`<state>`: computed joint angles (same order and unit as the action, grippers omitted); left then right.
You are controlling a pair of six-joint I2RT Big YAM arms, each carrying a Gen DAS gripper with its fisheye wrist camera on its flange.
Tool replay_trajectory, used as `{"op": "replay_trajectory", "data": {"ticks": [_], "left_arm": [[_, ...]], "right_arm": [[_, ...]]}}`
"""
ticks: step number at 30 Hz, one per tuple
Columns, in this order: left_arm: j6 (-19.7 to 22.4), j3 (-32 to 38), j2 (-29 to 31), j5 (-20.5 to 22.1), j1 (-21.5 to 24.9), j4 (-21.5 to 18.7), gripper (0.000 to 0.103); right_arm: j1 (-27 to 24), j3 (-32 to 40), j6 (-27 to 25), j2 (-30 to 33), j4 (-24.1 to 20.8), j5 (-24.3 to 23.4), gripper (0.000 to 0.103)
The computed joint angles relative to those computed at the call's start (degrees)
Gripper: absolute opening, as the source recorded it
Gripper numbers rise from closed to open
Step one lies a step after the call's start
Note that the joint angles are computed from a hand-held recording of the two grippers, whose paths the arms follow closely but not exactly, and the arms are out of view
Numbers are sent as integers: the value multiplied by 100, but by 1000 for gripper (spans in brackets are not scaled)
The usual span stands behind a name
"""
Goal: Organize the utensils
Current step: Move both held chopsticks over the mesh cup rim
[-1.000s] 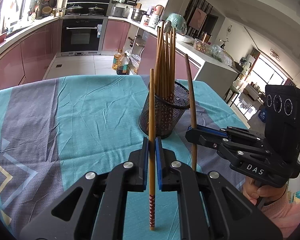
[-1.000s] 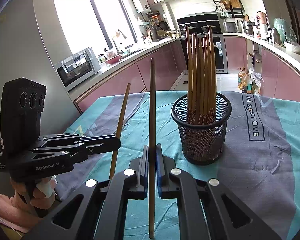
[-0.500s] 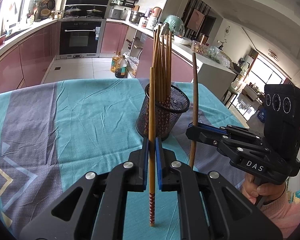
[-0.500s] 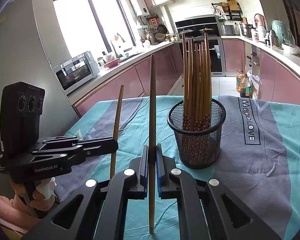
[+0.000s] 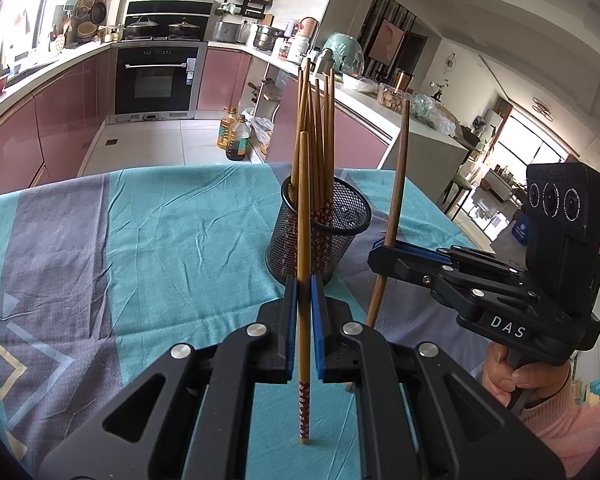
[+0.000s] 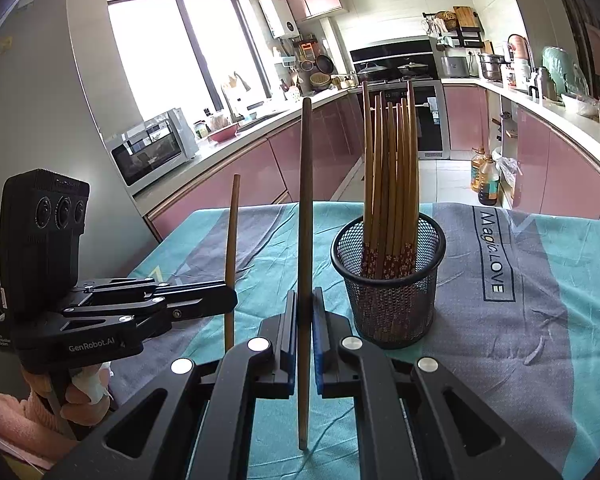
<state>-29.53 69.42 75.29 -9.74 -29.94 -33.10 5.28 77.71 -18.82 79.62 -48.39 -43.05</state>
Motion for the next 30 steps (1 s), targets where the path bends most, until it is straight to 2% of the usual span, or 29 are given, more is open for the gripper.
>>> {"op": "replay_trajectory", "data": {"ticks": [30], "left_arm": [[56, 23, 20, 40, 27, 74, 8]], "right_arm": [[5, 92, 23, 6, 46, -6, 6]]}}
